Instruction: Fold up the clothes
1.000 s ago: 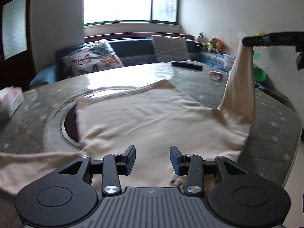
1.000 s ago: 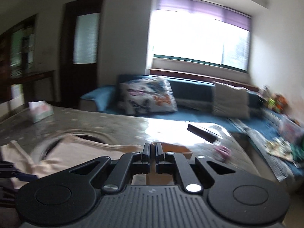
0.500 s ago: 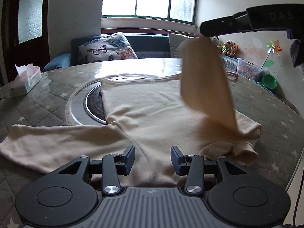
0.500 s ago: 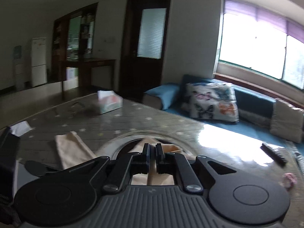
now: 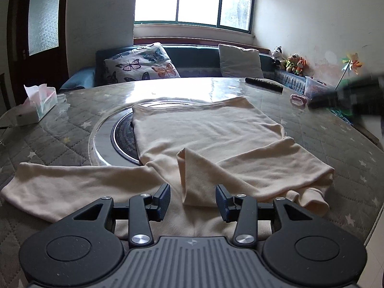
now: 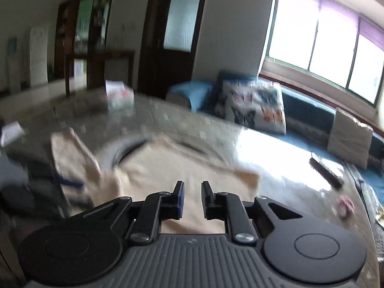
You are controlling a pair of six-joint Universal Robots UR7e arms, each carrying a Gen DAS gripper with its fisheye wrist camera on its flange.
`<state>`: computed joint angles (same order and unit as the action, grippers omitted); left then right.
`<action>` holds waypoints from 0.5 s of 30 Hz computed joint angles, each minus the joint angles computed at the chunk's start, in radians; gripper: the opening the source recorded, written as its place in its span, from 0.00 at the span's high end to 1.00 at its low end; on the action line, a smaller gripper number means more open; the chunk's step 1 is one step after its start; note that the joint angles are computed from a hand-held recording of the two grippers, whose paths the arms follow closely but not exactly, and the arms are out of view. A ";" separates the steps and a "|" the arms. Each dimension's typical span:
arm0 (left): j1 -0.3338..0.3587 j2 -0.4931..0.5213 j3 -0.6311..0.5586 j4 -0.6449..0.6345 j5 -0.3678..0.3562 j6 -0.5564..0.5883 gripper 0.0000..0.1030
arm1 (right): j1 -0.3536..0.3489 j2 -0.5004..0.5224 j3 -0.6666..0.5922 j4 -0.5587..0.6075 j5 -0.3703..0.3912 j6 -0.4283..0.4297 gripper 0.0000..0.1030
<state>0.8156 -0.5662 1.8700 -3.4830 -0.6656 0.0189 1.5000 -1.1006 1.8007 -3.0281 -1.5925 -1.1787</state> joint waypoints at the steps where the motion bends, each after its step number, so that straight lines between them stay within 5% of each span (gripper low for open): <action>1: 0.003 0.002 -0.007 0.013 -0.001 -0.008 0.56 | -0.009 -0.002 0.000 0.015 -0.020 -0.011 0.85; 7: 0.010 0.003 -0.025 0.077 -0.006 -0.050 0.60 | -0.061 0.007 0.004 0.063 -0.092 -0.017 0.85; 11: 0.007 -0.005 -0.023 0.105 0.001 -0.078 0.91 | -0.089 0.011 0.007 0.078 -0.089 0.004 0.85; 15: -0.015 -0.027 0.005 0.091 0.014 -0.097 0.96 | -0.102 0.016 -0.005 0.097 -0.086 0.015 0.83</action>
<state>0.8004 -0.5933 1.8748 -3.3923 -0.6513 -0.0779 1.3979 -1.0841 1.7960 -2.9308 -1.6787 -1.1635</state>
